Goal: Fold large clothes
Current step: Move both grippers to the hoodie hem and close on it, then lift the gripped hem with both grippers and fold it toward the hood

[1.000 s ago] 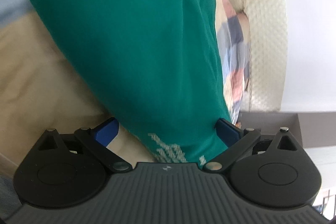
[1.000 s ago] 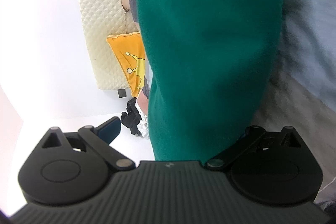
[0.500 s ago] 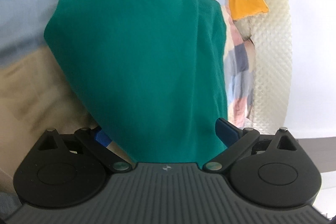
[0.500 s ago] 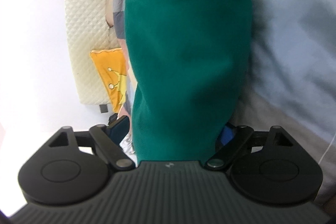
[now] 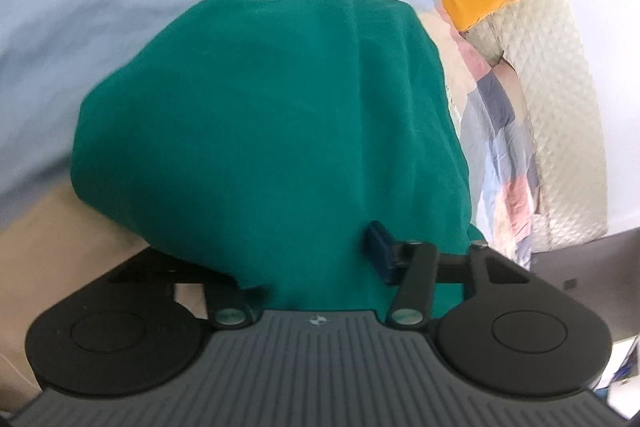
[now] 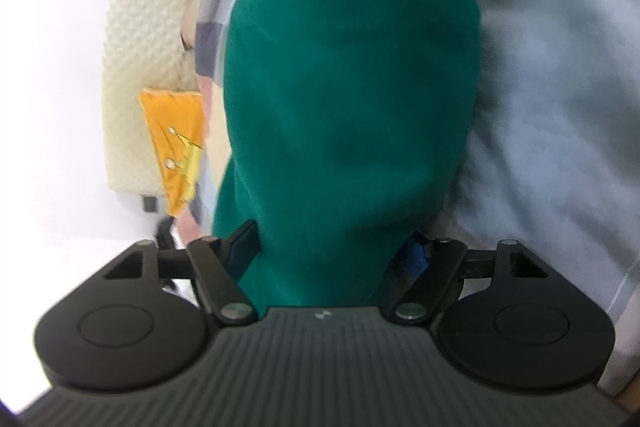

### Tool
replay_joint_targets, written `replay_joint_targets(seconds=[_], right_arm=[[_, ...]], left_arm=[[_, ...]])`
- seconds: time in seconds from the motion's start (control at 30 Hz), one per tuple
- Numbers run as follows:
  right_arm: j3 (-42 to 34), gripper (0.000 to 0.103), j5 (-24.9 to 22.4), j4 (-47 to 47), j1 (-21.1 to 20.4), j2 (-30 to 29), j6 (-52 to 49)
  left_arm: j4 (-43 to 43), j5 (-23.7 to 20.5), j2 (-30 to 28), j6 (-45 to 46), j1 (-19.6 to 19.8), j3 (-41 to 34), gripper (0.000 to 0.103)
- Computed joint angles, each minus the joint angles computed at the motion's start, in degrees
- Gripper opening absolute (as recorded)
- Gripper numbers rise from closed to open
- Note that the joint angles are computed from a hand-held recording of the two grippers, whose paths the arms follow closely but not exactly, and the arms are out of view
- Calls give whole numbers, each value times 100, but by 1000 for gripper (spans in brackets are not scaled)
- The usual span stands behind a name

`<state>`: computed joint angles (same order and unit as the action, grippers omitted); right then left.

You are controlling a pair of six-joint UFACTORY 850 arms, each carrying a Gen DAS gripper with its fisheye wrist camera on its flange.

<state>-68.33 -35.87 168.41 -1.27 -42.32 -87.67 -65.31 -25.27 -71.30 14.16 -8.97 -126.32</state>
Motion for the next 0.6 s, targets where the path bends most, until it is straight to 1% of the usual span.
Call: replay_joint_targets(seconds=[0.03, 0.07, 0.1, 0.13, 0.17, 0.23, 0.33, 0.4, 0.5, 0.6], right_arm=[[-22, 69, 57, -18, -2, 6, -39], [-40, 62, 90, -8, 8, 13, -93], [-37, 59, 120, 44, 26, 37, -188], [0, 51, 140, 96, 38, 83, -268], [13, 44, 184, 76, 36, 112, -279], [71, 38, 241, 32, 35, 214, -352], [157, 33, 268, -10, 14, 346, -616], [225, 32, 220, -31, 7, 449, -704], [409, 31, 61, -108, -57, 608, -760], [738, 30, -161, 42, -37, 890, -939]], left_arm=[[141, 19, 0, -113, -11, -35, 51], [308, 10, -37, -250, -19, -135, 47], [460, -1, -51, -359, -29, -212, 43], [506, 12, -85, -380, -45, -297, 41], [372, 18, 12, -173, -24, -141, 39], [184, 83, 172, 152, -17, 94, 34], [-447, 108, 506, 968, 48, 626, 30], [-678, 94, 639, 1261, 66, 778, 28], [-970, 132, 933, 1854, 56, 1081, 25], [-1566, 71, 1322, 2556, 79, 1570, 25]])
